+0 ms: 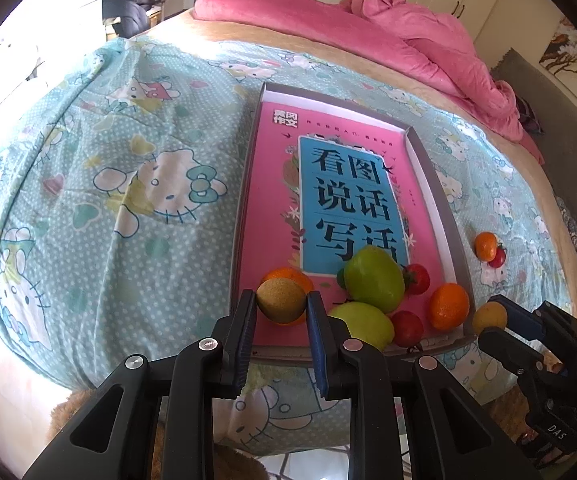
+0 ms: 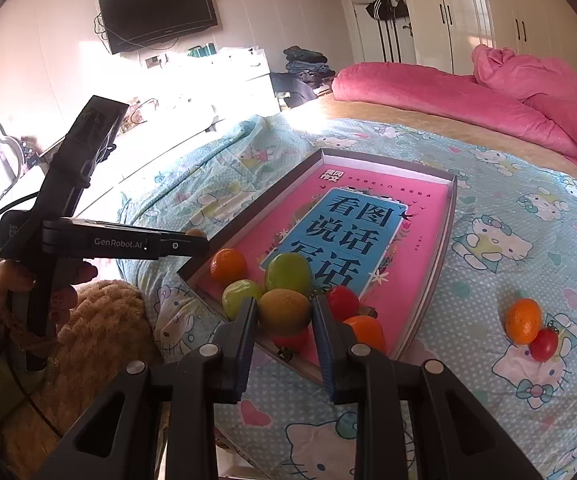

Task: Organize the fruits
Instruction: 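Lower and release the yellow fruits onto the tray with both tools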

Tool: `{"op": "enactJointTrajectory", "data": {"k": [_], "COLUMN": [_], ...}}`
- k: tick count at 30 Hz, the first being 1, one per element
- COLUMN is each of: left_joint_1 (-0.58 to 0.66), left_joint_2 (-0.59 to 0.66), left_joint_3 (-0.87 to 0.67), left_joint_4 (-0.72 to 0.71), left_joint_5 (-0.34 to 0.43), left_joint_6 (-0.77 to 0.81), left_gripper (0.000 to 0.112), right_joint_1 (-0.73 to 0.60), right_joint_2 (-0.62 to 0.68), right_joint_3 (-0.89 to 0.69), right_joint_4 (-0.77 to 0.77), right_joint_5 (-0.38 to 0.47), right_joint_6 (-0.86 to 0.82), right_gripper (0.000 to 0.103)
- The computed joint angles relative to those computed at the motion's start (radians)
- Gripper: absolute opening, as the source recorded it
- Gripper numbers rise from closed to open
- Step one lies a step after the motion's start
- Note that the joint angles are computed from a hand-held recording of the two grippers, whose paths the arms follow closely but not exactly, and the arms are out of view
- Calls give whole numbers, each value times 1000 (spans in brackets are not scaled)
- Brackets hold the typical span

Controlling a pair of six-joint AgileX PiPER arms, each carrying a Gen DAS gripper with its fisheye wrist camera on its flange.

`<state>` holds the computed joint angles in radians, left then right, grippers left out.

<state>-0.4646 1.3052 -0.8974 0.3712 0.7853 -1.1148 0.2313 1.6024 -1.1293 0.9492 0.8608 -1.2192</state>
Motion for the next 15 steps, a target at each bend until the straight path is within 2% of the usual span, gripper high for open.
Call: {"op": "enactJointTrajectory", "data": {"k": [15], "left_joint_1": [-34], "left_joint_2": [52], "left_joint_3": [-14], "left_joint_4": [-20], "left_joint_5": [-16], "left_joint_6": [17], "left_gripper": [26], "right_joint_1": [6], "right_joint_2": [21], "right_joint_3": [-6], "right_joint_4": [-12], "right_joint_5": [-14], "right_joint_6": [18], "right_gripper": [29]}}
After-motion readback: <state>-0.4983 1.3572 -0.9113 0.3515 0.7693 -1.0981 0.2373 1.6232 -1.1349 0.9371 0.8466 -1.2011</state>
